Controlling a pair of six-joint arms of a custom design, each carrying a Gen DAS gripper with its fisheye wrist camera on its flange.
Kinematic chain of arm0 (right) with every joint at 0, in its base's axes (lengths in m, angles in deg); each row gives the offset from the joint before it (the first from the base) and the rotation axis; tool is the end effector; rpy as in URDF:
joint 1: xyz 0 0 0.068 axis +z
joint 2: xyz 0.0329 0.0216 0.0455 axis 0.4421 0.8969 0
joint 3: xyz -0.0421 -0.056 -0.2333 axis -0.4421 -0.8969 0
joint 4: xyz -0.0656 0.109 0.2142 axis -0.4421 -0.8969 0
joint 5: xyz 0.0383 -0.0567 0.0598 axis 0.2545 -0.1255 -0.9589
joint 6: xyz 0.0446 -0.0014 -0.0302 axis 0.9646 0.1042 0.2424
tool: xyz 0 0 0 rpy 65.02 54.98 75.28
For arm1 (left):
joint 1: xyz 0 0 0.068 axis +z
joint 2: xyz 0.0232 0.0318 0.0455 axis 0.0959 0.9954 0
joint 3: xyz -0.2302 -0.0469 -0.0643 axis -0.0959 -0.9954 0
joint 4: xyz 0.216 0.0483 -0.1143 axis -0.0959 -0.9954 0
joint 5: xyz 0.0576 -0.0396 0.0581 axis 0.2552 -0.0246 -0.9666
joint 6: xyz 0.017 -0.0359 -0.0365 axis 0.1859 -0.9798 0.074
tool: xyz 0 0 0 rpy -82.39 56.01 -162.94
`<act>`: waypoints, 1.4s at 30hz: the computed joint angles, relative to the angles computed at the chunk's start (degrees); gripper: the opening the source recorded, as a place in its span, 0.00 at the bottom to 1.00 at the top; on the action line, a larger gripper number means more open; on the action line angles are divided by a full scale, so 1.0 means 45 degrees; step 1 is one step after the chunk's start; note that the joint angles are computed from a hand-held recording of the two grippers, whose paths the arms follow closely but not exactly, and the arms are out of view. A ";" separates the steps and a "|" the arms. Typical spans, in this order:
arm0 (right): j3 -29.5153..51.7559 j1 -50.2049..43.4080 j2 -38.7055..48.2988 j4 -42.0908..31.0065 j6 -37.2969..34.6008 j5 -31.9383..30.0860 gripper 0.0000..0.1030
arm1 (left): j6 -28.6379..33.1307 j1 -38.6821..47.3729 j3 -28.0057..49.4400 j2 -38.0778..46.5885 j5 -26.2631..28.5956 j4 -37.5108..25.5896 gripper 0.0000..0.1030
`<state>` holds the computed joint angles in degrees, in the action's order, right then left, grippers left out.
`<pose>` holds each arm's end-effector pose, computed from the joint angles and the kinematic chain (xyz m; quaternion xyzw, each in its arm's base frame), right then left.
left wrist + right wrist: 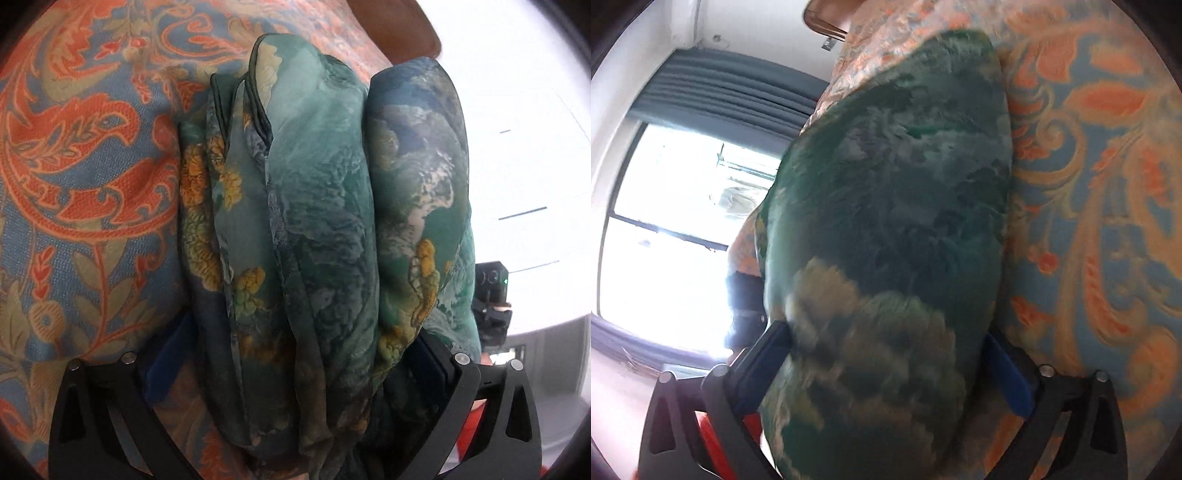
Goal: Fold large clothes
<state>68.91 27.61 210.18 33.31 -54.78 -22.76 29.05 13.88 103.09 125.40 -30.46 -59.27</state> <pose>0.3628 0.0374 0.1137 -0.1103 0.8838 0.4532 0.0371 0.2890 0.0182 0.0562 -0.1440 0.9036 -0.3729 0.1541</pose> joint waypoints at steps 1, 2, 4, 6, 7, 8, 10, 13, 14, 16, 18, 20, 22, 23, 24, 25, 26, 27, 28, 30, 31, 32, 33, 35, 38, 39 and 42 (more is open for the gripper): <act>0.0005 0.0186 0.0109 0.0349 0.0369 0.0176 0.99 | -0.0037 -0.0128 0.0021 -0.0104 -0.0211 -0.0111 0.94; -0.0265 0.0489 -0.0152 0.0987 0.0745 0.0744 0.98 | -0.0071 -0.0284 -0.0166 -0.0406 -0.0322 -0.0104 0.78; -0.1777 0.1268 -0.1800 0.2827 0.1140 0.2425 0.93 | -0.0074 -0.0887 -0.0086 -0.1415 -0.1360 -0.0828 0.66; -0.3431 0.2383 -0.3888 0.4282 0.1042 0.4485 0.91 | 0.0118 -0.1233 -0.0407 -0.2439 -0.2071 -0.1143 0.58; -0.4054 0.2843 -0.4729 0.4715 0.0988 0.5158 0.91 | 0.0179 -0.1351 -0.0693 -0.3054 -0.2299 -0.1182 0.55; -0.4702 0.3243 -0.5612 0.5161 0.0978 0.5663 0.90 | 0.0214 -0.1417 -0.0998 -0.3674 -0.2370 -0.1188 0.54; -0.5609 0.3667 -0.6917 0.5741 0.0995 0.6064 0.89 | 0.0285 -0.1495 -0.1415 -0.4737 -0.2421 -0.1311 0.53; -0.6649 0.4065 -0.8933 0.6198 0.0860 0.6230 0.88 | 0.0455 -0.1401 -0.1781 -0.6202 -0.2343 -0.1742 0.53; -0.6724 0.4129 -0.9478 0.6227 0.0798 0.6231 0.88 | 0.0449 -0.1321 -0.1651 -0.6488 -0.2241 -0.1893 0.53; -0.6268 0.3966 -0.9770 0.6131 0.0675 0.6014 0.89 | 0.0353 -0.1295 -0.0862 -0.6604 -0.2203 -0.2083 0.53; -0.5442 0.3645 -0.9540 0.5948 0.0629 0.5595 0.89 | 0.0444 -0.1412 0.0316 -0.6127 -0.2423 -0.2282 0.53; -0.4146 0.3156 -0.8604 0.5810 0.0680 0.5006 0.89 | 0.0449 -0.1691 0.1712 -0.5151 -0.2835 -0.2337 0.53; -0.2597 0.2911 -0.7151 0.5599 0.0961 0.4597 0.89 | 0.0359 -0.2121 0.3082 -0.3663 -0.3374 -0.2008 0.54; -0.1768 0.2499 -0.6355 0.5345 0.1000 0.4163 0.89 | 0.0327 -0.2152 0.3438 -0.3036 -0.3412 -0.1816 0.55; -0.0997 0.2078 -0.5661 0.4830 0.0806 0.3731 0.89 | 0.0291 -0.2120 0.4011 -0.2247 -0.3341 -0.1793 0.55; -0.0442 0.1690 -0.5011 0.4424 0.0679 0.3385 0.89 | 0.0270 -0.2063 0.4532 -0.1381 -0.3323 -0.1796 0.58; 0.0280 0.1510 -0.4150 0.4212 0.0802 0.3254 0.89 | 0.0218 -0.1939 0.5059 -0.0437 -0.3248 -0.1908 0.63; 0.1289 0.1392 -0.3045 0.3632 0.0809 0.3134 0.89 | 0.0135 -0.1812 0.5895 0.0416 -0.3168 -0.2399 0.65; 0.1920 0.1415 -0.2345 0.3225 0.0895 0.3156 0.89 | -0.0270 -0.1808 0.6628 0.1543 -0.3302 -0.2701 0.71; 0.3430 0.1276 -0.0377 0.2117 0.1089 0.3297 0.93 | -0.1299 -0.1589 0.6533 0.2613 -0.3319 -0.1918 0.86; 0.4243 0.1206 0.0691 0.1380 0.1342 0.3510 0.98 | -0.1765 -0.1328 0.5920 0.2588 -0.2763 -0.1006 0.92; 0.4623 0.1001 0.1437 0.1010 0.1782 0.3437 1.00 | -0.2114 -0.1021 0.5176 0.2313 -0.2074 -0.0111 0.93; 0.4363 0.0616 0.1614 0.1177 0.2135 0.2700 1.00 | -0.2165 -0.0818 0.4613 0.1904 -0.1699 0.0275 0.93; 0.3858 -0.0071 0.1500 0.1364 0.2273 0.1366 1.00 | -0.1016 -0.0513 0.3777 0.0414 -0.2345 -0.0287 0.92; 0.3184 -0.1107 0.0474 0.1096 0.1454 0.1598 1.00 | 0.1159 -0.0770 0.2597 -0.2197 -0.5283 -0.1074 0.92; 0.2673 -0.1381 -0.0220 0.1360 0.1148 0.2209 1.00 | 0.1784 -0.1134 0.1767 -0.3477 -0.6432 -0.1113 0.93; 0.0123 -0.1876 -0.3593 0.2690 -0.0555 0.4235 1.00 | 0.3033 -0.3125 -0.0568 -0.7128 -1.0561 -0.0950 0.96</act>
